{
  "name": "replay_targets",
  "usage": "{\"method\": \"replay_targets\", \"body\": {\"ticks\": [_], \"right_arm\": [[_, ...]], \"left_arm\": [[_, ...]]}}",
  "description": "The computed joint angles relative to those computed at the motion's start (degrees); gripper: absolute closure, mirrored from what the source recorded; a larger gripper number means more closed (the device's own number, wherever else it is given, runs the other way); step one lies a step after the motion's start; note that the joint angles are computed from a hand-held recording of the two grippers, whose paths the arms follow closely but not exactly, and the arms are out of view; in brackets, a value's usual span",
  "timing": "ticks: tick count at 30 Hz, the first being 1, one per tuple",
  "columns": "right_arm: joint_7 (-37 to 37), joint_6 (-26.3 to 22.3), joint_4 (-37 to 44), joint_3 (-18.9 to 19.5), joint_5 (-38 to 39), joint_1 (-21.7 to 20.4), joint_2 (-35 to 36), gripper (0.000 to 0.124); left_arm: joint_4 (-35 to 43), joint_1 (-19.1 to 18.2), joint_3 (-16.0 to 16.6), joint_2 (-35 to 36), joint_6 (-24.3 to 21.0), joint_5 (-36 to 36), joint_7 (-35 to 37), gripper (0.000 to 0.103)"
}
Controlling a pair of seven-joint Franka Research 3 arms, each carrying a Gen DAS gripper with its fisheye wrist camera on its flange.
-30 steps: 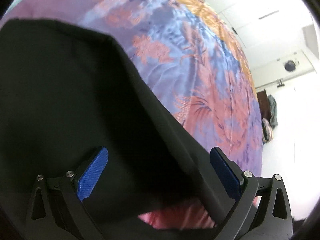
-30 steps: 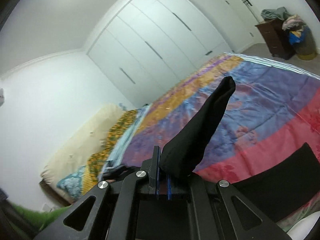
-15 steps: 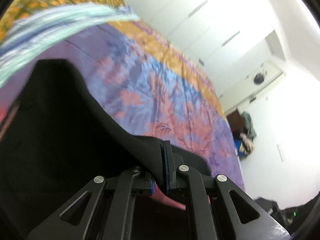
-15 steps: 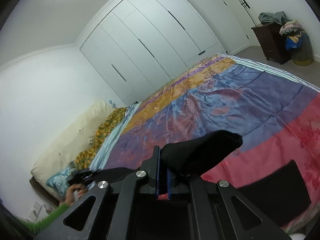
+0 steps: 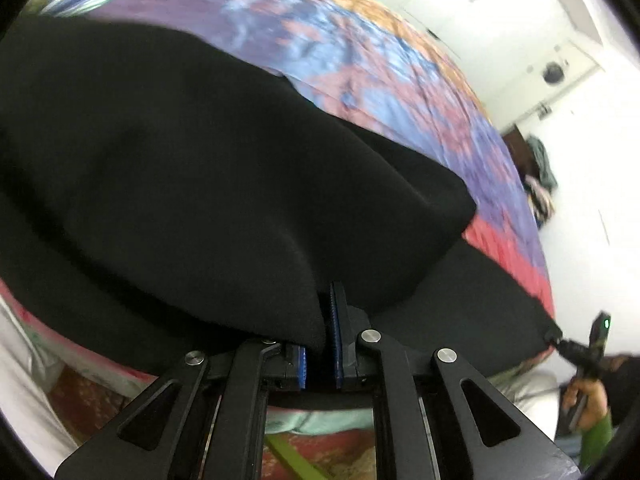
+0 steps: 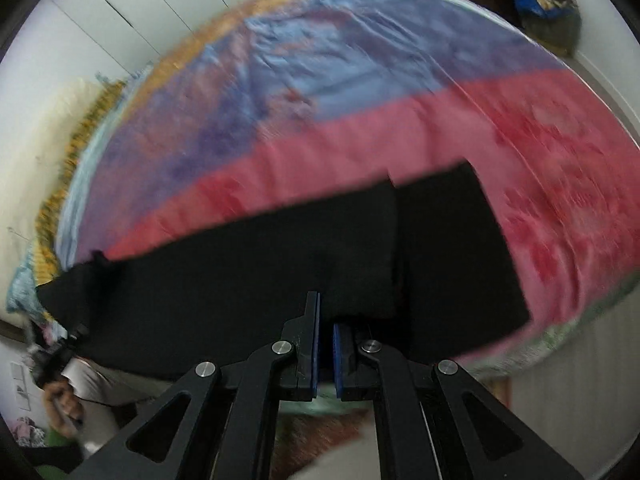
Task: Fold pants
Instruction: 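Lift the black trousers with both tools and lay them folded on the bed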
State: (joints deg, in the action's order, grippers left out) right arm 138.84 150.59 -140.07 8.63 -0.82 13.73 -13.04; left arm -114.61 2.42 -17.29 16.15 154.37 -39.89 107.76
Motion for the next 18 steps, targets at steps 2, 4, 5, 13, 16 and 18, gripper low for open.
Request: {"method": "replay_targets", "body": {"ticks": [2,4,5,13,16,18], "right_arm": [[-2.9,-2.9,-0.1,-1.5,2.6,0.6,0.2,0.118],[-3.9,-4.3,-0.5,-2.0,3.7,0.3,0.1,0.118],[-4.2,-4.7,-1.0,-2.3,4.3,0.1,0.0,0.118],[3.7,-5.0,-3.8,0.9,-1.9,-2.8,-3.6,0.118],[4.5,-5.7,-4.0,0.4,-1.7,-2.8,-3.2,0.118],[4.7,-6.1,-3.5,0.2,-1.6,-2.6,-2.5,0.118]], "left_arm": [[0.3,-1.3,0.5,0.6,-0.5,3.1,-1.6,0.095],[0.6,-1.8,0.3,1.1,-1.4,4.9,-2.4,0.094],[1.3,-2.3,0.5,1.6,-1.3,6.2,-3.2,0.094],[1.6,-1.2,-1.5,1.8,-1.9,7.0,-1.7,0.093],[0.1,-1.8,-1.2,0.8,-1.6,7.8,-1.0,0.091],[-0.2,-1.7,-1.2,0.5,-1.6,7.2,-0.2,0.092]]}}
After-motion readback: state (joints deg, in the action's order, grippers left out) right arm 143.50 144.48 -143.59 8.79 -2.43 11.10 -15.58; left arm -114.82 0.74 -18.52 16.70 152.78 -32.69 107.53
